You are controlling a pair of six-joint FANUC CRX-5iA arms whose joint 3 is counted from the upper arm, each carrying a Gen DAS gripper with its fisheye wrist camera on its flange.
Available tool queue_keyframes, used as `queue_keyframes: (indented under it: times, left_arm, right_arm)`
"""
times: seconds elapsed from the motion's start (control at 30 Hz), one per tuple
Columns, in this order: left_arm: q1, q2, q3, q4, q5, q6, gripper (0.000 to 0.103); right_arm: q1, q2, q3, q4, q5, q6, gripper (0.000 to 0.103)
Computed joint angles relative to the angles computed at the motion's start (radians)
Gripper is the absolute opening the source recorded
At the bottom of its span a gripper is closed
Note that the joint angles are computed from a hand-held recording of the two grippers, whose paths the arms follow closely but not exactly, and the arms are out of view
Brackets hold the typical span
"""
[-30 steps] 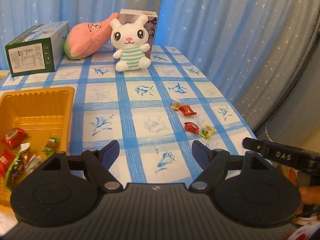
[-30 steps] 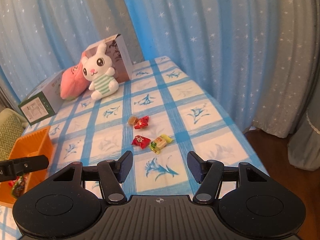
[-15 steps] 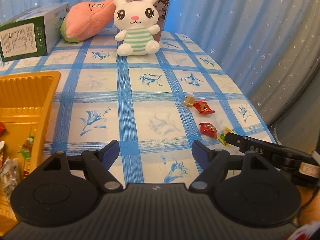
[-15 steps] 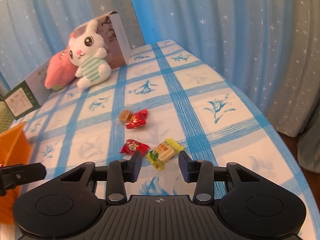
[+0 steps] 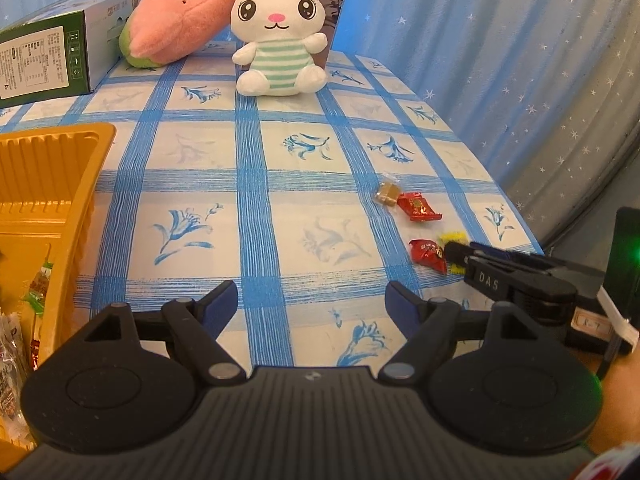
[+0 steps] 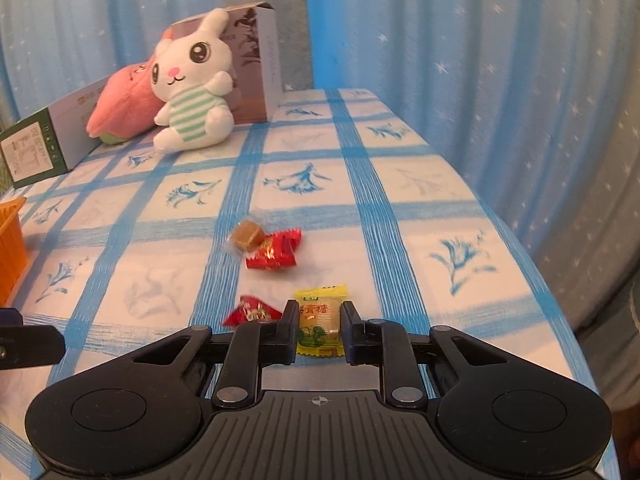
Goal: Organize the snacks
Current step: 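Grasp the small red candy with the left gripper while the right gripper grasps the yellow-green square candy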
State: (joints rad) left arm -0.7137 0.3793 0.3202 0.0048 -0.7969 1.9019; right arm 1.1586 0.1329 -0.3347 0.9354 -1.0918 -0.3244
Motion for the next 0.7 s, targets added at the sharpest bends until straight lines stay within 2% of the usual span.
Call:
queue_keyframes:
  times: [0.17, 0.23, 0.4, 0.53, 0.7]
  left_arm:
    - [0.007, 0.002, -0.005, 0.021, 0.007, -0.021, 0.078]
    - [0.011, 0.002, -0.017, 0.04, 0.024, -0.031, 0.078]
    - [0.01, 0.005, -0.05, 0.089, 0.08, -0.079, 0.074]
    - [-0.003, 0.023, -0.067, 0.131, 0.129, -0.138, 0.062]
    - [-0.033, 0.053, -0.044, 0.08, 0.161, -0.1, 0.044]
  right_arm:
    - [-0.015, -0.056, -0.051, 0.0, 0.214, 0.141, 0.022]
    - [-0.009, -0.073, -0.074, 0.013, 0.268, 0.142, 0.022]
    - [0.018, -0.1, -0.113, 0.043, 0.216, -0.026, 0.022]
    - [0.041, -0.118, -0.128, 0.047, 0.164, -0.09, 0.022]
    - [0.057, -0.134, -0.144, 0.048, 0.124, -0.149, 0.022]
